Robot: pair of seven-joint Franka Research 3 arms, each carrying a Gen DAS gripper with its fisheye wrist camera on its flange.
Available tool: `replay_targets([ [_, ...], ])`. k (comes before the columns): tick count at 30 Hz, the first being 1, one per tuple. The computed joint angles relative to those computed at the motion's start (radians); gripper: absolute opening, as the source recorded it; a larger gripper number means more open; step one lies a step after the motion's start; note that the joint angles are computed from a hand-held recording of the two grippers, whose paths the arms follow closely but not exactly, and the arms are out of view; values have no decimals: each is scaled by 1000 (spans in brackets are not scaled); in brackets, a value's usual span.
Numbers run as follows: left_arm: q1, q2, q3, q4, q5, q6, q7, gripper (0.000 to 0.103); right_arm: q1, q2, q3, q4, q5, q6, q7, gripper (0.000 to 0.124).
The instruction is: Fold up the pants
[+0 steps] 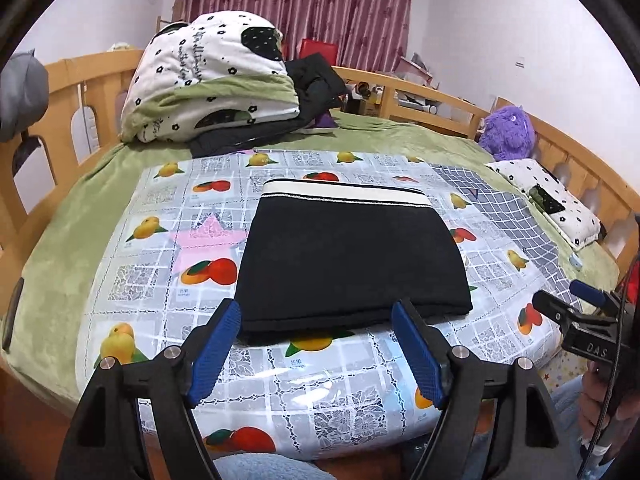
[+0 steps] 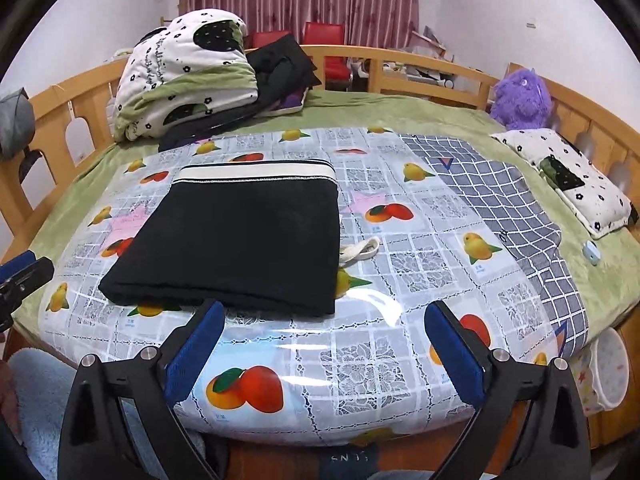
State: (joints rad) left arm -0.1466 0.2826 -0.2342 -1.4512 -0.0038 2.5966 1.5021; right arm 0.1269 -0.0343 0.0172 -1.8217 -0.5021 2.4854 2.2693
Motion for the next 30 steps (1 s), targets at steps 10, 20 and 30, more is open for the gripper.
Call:
replay_targets([
  [10,-4,13,10,15,34,-14,-44,77,0,7,-3,4,-24,-6,27,99],
  [20,-4,21,10,27,42,-31,-40,77,10,21,-5,19,-33,-11,27,99],
  [30,-2,21,9,27,38,-30,-40,77,15,26,-8,24,-26,-9,32,99],
])
